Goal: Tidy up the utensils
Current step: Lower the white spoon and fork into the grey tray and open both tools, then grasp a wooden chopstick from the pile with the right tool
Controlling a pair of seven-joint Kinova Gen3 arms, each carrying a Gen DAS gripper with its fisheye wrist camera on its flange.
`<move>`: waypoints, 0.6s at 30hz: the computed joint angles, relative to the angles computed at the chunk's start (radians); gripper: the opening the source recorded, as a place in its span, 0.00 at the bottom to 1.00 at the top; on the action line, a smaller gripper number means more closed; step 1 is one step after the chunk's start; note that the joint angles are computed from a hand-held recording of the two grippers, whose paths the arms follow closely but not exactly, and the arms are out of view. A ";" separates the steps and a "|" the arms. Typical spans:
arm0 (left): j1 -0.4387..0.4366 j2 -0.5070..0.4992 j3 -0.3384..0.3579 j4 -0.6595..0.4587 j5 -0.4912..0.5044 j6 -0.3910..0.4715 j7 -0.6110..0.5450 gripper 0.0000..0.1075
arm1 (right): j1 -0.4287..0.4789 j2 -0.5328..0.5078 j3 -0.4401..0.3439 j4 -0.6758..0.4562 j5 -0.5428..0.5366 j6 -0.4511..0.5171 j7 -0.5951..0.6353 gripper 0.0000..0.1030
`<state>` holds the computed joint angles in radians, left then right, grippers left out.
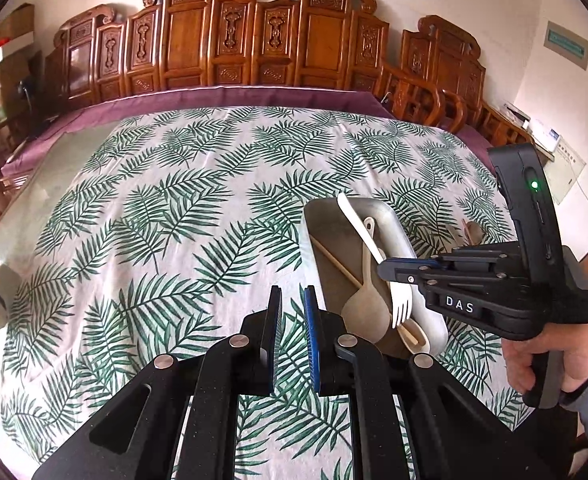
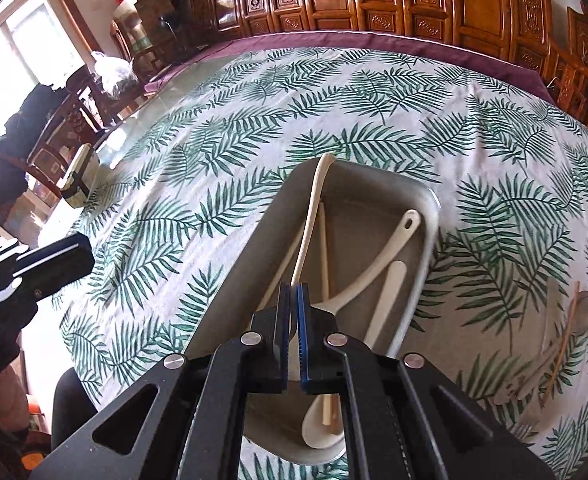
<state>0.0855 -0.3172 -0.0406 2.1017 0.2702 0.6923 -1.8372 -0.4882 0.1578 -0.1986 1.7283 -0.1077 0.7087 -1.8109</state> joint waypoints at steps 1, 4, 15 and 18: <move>0.000 -0.003 -0.001 0.001 0.001 0.002 0.000 0.09 | -0.001 -0.001 0.000 0.002 0.001 -0.001 -0.002 0.05; 0.007 -0.006 0.001 0.001 0.005 0.006 -0.002 0.09 | 0.002 -0.016 -0.003 0.021 -0.004 -0.013 0.012 0.15; 0.049 -0.007 0.060 -0.013 0.004 -0.002 0.036 0.19 | 0.091 -0.204 0.038 0.184 -0.048 -0.050 0.060 0.21; 0.069 -0.003 0.082 -0.015 0.001 -0.011 0.055 0.23 | 0.139 -0.268 0.066 0.240 -0.020 -0.036 0.057 0.21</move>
